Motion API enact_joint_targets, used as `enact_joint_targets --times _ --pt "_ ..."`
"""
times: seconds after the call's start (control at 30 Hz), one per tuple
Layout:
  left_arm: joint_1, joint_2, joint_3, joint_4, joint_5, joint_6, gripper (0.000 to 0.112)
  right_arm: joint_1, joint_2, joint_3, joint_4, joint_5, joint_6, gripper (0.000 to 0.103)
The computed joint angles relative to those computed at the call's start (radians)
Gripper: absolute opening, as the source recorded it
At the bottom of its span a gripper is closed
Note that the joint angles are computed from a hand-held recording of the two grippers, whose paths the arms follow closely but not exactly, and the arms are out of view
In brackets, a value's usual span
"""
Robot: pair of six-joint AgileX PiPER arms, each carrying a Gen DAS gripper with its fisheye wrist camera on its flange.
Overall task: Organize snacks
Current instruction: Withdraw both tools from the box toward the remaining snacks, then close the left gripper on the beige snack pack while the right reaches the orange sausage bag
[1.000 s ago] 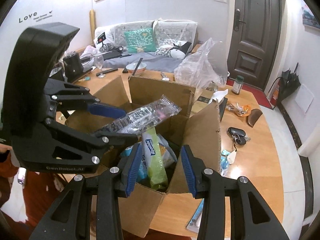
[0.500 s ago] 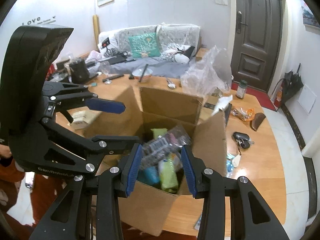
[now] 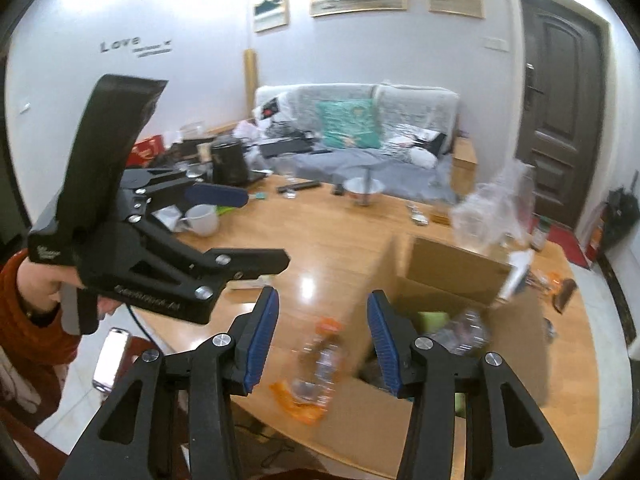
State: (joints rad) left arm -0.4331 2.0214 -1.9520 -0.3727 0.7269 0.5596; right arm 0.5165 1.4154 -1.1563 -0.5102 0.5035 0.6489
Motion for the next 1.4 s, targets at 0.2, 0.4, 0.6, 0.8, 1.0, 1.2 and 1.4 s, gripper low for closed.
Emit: enact_joint_targets --times 0.2,0.4,0.6,0.8,1.0,1.2,1.4 --pt "0.14 -0.059 0.156 -0.171 -0.049 0.159 0.089 0.108 0.141 -0.097 -0.017 -0.005 0.066 0.043" --pt "0.228 -0.034 0.221 -0.267 -0.058 0.263 0.089 0.139 0.295 -0.128 -0.067 -0.037 0.195 0.045" --pt "0.271 0.034 0.233 -0.329 -0.054 0.32 0.089 0.142 0.472 -0.152 -0.287 -0.002 0.491 0.045" --pt "0.275 0.091 0.21 -0.316 -0.045 0.302 0.089 0.133 0.631 -0.228 -0.434 0.116 0.622 0.045" --pt "0.278 0.124 0.158 -0.322 -0.019 0.297 0.089 0.11 0.716 -0.292 -0.39 0.17 0.564 0.045" --pt "0.278 0.171 0.088 -0.297 0.007 0.26 0.089 0.071 0.721 -0.279 -0.362 0.102 0.562 0.042" --pt "0.28 0.221 0.009 -0.261 0.039 0.219 0.089 0.057 0.726 -0.282 -0.368 0.042 0.554 0.039"
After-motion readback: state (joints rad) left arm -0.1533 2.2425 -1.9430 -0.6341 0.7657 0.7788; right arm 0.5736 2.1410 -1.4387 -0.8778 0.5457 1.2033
